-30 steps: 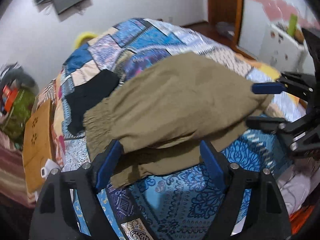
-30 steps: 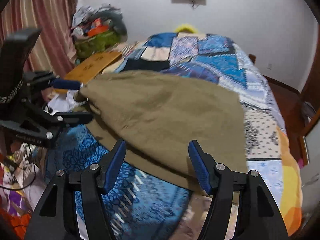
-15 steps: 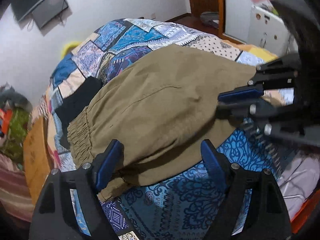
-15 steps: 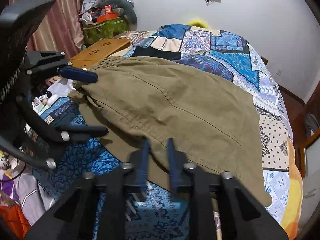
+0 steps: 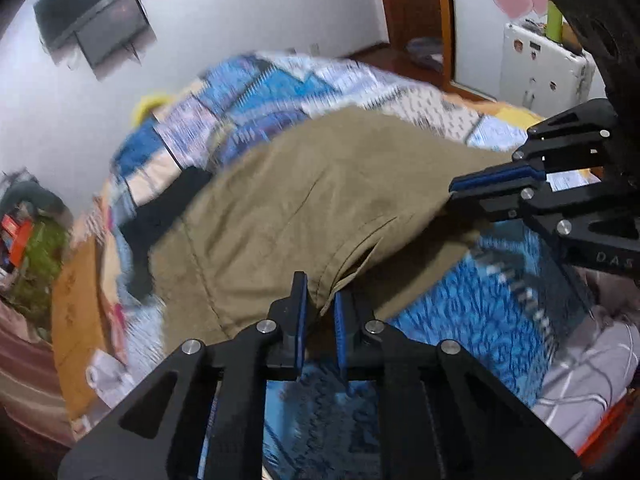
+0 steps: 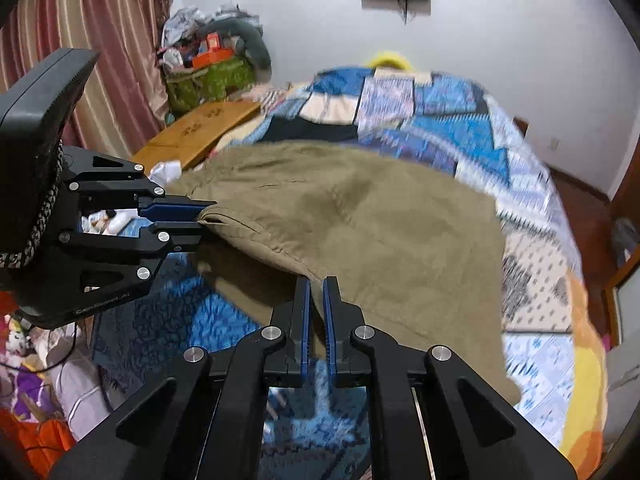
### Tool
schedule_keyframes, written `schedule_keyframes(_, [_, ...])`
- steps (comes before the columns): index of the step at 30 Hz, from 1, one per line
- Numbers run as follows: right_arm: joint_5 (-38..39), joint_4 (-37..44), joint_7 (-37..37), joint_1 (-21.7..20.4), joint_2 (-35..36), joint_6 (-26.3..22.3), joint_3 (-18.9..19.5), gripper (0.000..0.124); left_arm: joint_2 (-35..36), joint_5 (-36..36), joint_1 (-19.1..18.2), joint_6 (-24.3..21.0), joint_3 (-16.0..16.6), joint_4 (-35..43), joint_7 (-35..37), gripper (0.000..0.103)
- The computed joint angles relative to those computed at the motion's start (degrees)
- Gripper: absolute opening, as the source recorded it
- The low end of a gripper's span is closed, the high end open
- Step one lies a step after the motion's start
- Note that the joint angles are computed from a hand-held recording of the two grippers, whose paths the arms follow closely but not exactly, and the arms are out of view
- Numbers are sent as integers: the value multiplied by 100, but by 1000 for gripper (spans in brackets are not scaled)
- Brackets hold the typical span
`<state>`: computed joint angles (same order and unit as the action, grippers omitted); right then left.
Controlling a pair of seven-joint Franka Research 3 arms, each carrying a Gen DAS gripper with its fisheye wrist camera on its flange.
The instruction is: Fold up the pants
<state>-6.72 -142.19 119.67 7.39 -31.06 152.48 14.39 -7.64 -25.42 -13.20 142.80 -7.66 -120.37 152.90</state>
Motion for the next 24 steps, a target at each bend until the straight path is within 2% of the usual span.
schedule_keyframes(2, [163,-30,-28,120,52,-75,-75,7,53,116,56,-165,7,3,-186,14])
schedule_keyframes(5, [223,-108,71,149,-46,-95,-47,7,32,-98,133,-511,92,68,-271,15])
schedule_keyframes(8, [338,-152,140,173,-185,52,-73,9,8,-386,233,-976,184,261,-341,19])
schedule_keyframes(11, [488,-128,320,100,-196,326,-90,17,45,-640,349,-1354,238,518,-505,19])
schedule_keyframes(14, [465,-35,607,-161,-71,518,49,27,64,-882,442,-1332,240,654,-594,23])
schedule_keyframes(16, [375,87,815,-325,118,498,141,29,179,-1055,498,-1286,240,819,-771,37])
schedule_keyframes(18, [398,132,883,-285,258,437,73,29,330,-1089,562,-1238,203,963,-1002,43])
schedule_keyframes(22, [445,141,916,-145,477,108,-104,29,712,-642,670,-992,53,1138,-1519,43])
schedule_keyframes(24, [469,-80,978,-100,332,222,-188,29,949,-320,733,-932,-9,1237,-1861,43])
